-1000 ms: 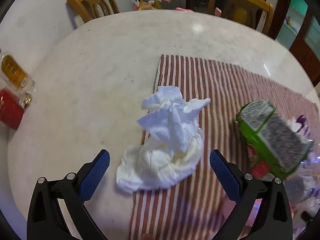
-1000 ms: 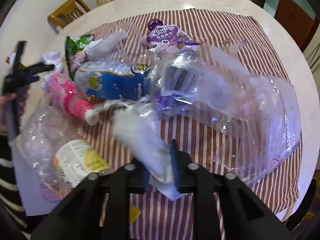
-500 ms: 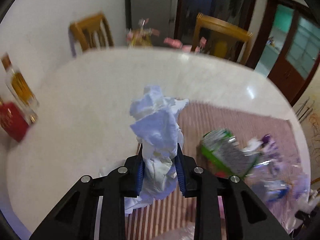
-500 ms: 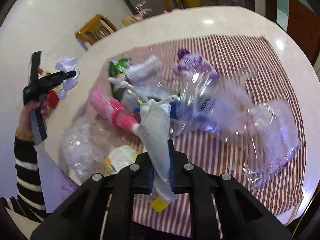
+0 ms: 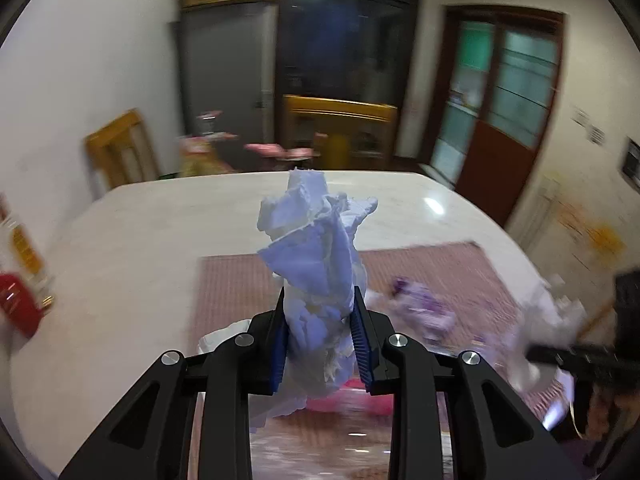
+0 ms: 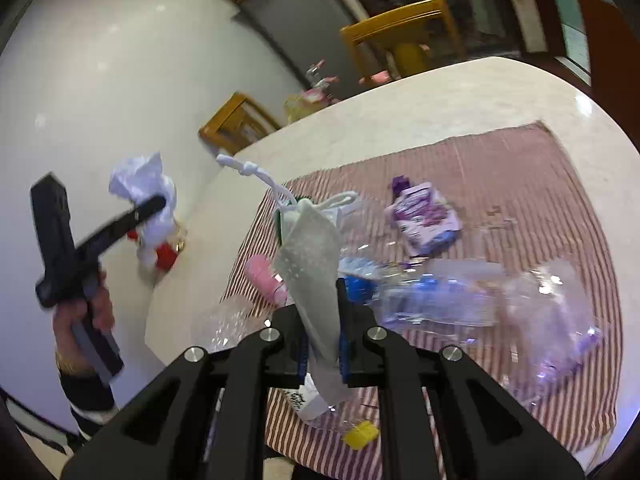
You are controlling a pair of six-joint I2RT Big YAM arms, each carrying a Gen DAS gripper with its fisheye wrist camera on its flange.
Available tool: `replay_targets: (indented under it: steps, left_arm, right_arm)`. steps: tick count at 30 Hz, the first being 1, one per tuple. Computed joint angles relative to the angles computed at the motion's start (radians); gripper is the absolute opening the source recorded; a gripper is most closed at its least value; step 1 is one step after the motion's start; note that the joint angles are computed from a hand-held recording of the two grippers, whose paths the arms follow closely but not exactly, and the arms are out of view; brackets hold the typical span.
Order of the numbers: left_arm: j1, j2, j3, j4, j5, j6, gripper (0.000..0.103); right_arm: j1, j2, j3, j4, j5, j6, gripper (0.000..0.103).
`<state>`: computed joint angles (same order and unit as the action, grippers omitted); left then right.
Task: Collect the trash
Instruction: 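Carry tissue and mask to the black bin and open both tools over it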
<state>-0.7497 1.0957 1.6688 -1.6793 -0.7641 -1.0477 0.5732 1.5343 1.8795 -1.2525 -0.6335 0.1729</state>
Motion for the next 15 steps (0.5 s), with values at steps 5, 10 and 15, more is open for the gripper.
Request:
replay_targets:
  steps: [5,10,15]
  left_arm:
    - [-0.025,0.154,0.096,0.253,0.130,0.262,0.027]
    - [-0.088,0.421,0.314,0.465,0.328,0.535,0.028]
    - [-0.157,0.789,0.717,0.470,0.592,0.663,0.028]
  right_arm:
    - [-0.193,-0.113,-0.083,0.075,0.103,0.066,0.012]
    - [-0.542,-0.252,-0.228,0.027,0.357,0.036,0.012]
    - [-0.829,-0.349,-0.443,0.018,0.465,0.024,0.012]
